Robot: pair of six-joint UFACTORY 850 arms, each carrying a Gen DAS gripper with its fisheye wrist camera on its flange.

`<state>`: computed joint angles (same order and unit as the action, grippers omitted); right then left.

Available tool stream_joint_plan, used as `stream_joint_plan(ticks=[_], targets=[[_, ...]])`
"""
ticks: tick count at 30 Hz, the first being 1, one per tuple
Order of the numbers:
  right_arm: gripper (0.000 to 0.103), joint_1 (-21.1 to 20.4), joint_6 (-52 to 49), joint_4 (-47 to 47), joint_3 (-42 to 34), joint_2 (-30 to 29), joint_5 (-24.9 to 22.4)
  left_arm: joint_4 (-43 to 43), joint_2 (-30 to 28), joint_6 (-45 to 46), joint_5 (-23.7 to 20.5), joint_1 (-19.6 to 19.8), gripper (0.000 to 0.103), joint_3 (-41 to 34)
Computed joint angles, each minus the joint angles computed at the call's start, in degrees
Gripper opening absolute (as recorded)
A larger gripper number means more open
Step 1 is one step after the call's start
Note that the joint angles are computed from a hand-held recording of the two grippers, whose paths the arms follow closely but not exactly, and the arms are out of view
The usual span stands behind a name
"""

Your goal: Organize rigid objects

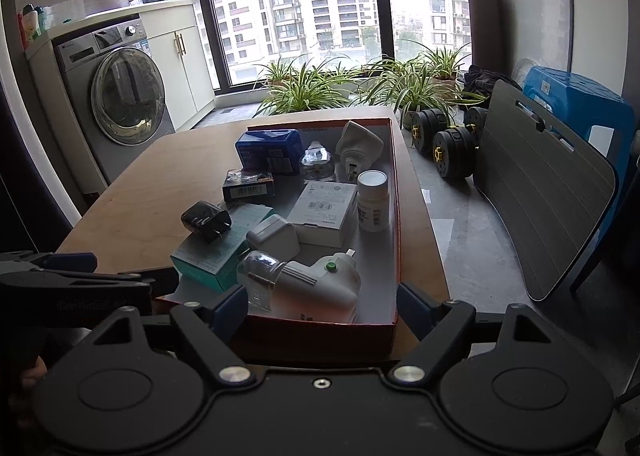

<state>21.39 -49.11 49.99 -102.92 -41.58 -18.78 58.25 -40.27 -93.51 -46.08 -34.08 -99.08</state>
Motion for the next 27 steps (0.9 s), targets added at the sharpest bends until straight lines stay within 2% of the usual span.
stream_joint_plan(ticks=[25,27], targets=[[0.096,0.09,0.53,-0.53,-0.06,-0.22,0.12,0.7,-0.12,-0.05,1.34,0.0,0.103,0.19],[0.096,0.08,0.42,-0.42,-0.08,-0.22,0.09,-0.36,0.05,0.96,2.54,0.28,0.103,0.33]])
